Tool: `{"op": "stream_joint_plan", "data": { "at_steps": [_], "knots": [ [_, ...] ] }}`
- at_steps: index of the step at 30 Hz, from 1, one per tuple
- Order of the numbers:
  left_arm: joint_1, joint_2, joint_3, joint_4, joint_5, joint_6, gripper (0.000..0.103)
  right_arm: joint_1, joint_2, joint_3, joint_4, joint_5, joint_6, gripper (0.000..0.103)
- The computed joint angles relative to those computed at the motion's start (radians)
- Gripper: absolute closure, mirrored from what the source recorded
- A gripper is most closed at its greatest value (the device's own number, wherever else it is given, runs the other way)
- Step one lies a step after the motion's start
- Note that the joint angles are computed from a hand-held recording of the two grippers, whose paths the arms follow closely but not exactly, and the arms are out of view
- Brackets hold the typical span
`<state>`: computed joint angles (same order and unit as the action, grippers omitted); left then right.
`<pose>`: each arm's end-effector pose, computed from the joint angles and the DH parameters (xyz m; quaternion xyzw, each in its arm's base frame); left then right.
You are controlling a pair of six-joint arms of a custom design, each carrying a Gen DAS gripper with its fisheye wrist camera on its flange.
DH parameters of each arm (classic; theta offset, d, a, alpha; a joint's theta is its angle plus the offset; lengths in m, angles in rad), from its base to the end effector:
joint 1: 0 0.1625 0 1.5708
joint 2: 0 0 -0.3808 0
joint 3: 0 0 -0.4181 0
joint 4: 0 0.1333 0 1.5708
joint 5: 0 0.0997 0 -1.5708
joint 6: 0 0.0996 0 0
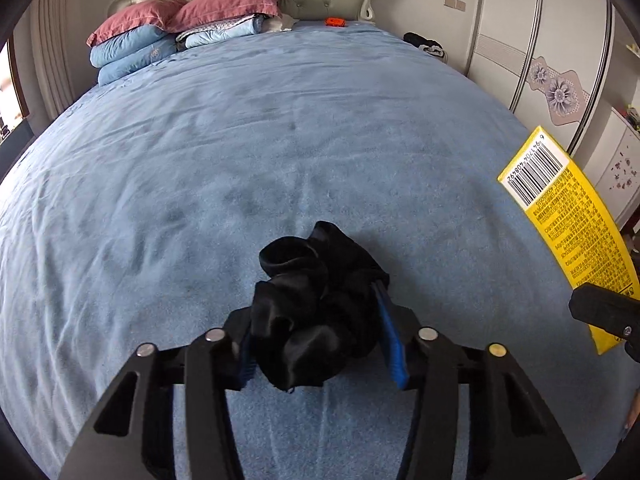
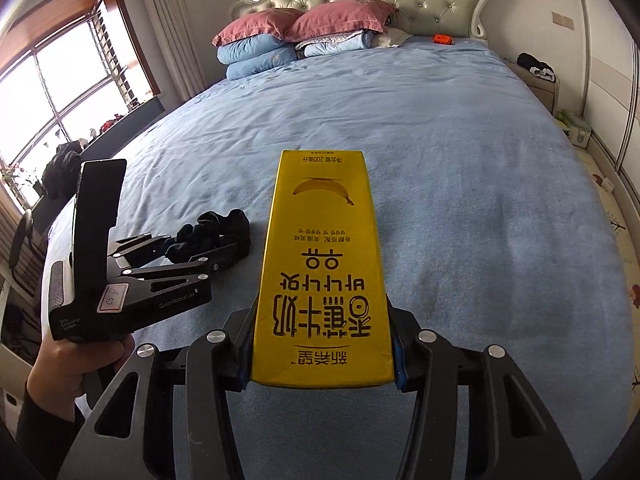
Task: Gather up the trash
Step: 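Carry both items over the yellow bucket and open both tools to drop them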
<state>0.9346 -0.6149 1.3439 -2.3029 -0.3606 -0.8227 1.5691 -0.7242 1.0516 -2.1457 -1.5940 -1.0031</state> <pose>-0.2472 -0.7159 0.0688 -0.0775 0.8188 -0.3801 0.4232 0.1296 -0.8024 0.2082 0.4751 -0.8712 0.1026 0.0695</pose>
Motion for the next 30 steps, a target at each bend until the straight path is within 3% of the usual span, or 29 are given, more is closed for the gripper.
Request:
{"op": "stream_joint_plan", "data": {
  "at_steps": [2,3,11,16,22,30],
  "knots": [
    [-0.011,-0.004,0.015,-0.016,0.002,-0.006,0.08,-0.003,-0.005,0.001,0.006,0.003,-0.004,0.054],
    [-0.016,-0.004,0.023,-0.049,0.001,0.008,0.084,-0.005,-0.008,0.004,0.005,0.002,-0.007,0.054],
    [-0.117,0.035,0.063,-0.193,0.086,0.072,0.084,-0.03,-0.072,0.031,0.048,0.05,-0.043,0.054],
    [-0.194,0.099,0.03,-0.324,0.11,0.21,0.084,-0.054,-0.162,0.083,0.097,0.116,-0.11,0.054],
    [-0.264,0.192,-0.057,-0.472,0.081,0.393,0.084,-0.094,-0.271,0.115,0.173,0.186,-0.215,0.054],
    [-0.295,0.31,-0.218,-0.419,-0.003,0.44,0.084,-0.167,-0.311,0.027,0.275,0.23,-0.256,0.054]
  ]
}}
